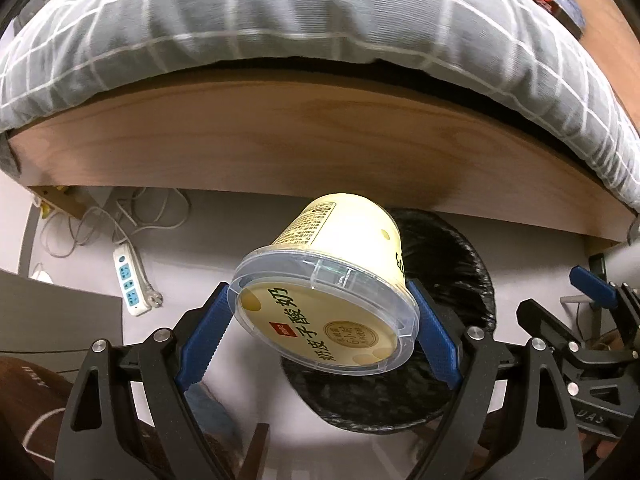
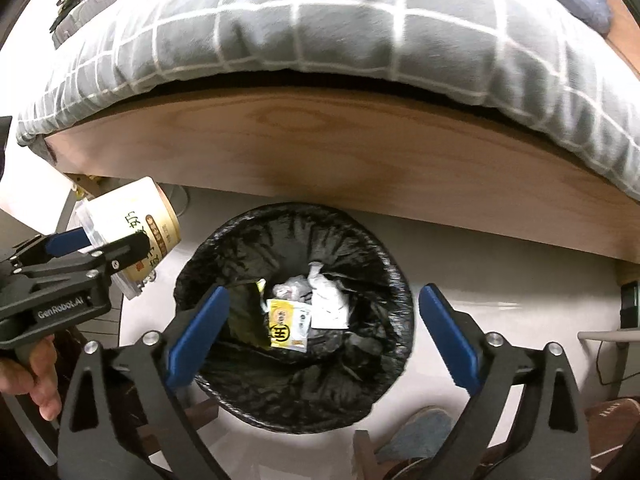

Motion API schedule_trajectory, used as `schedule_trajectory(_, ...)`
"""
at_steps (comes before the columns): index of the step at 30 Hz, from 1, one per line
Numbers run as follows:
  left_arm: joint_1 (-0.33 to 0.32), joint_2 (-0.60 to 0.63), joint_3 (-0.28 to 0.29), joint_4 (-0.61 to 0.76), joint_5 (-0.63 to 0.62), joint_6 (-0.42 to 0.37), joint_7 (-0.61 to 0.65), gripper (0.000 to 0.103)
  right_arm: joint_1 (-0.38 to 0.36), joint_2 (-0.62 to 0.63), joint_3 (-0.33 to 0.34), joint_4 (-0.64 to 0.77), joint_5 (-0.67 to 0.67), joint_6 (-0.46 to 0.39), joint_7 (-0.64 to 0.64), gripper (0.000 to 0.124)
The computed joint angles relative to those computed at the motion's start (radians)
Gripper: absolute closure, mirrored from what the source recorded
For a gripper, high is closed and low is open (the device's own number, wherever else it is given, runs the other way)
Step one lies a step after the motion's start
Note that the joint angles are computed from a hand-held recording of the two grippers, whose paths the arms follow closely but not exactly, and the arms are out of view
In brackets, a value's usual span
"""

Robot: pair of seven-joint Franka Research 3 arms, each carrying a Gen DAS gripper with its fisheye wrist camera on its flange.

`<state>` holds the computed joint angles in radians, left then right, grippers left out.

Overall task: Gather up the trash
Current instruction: 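Open both grippers to drop the tissue and yogurt cup into the bin, then move both grippers back over the remaining trash on the bed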

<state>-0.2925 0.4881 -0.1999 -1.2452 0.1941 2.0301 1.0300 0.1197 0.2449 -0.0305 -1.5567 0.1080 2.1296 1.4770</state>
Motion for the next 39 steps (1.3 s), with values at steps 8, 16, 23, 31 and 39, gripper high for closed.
schedule_trajectory(8, -0.056, 0.089, -0.013, 0.143, 0.001, -0.044, 0.019, 0.019, -0.027, -0.021, -0.036, -0.005, -0.068, 0.01, 0.055, 0.03)
schedule_trajectory(16, -0.124, 0.214, -0.01, 0.345, -0.012, -0.122, 0.055, 0.019, -0.079, -0.016, -0.057, 0.017, -0.058, -0.007, 0.123, 0.03)
schedule_trajectory(23, -0.148, 0.211, 0.007, 0.325, 0.005, -0.1, 0.074, 0.007, -0.085, -0.012, -0.052, 0.019, -0.069, -0.01, 0.137, 0.03)
schedule_trajectory(31, -0.139, 0.197, 0.009, 0.322, 0.013, -0.09, 0.088, 0.006, -0.074, -0.021, -0.049, -0.004, -0.095, 0.035, 0.135, 0.03)
schedule_trajectory(39, -0.13, 0.179, 0.027, 0.389, 0.037, -0.104, 0.093, 0.006, -0.078, -0.023, -0.05, 0.066, -0.101, 0.053, 0.112, 0.03)
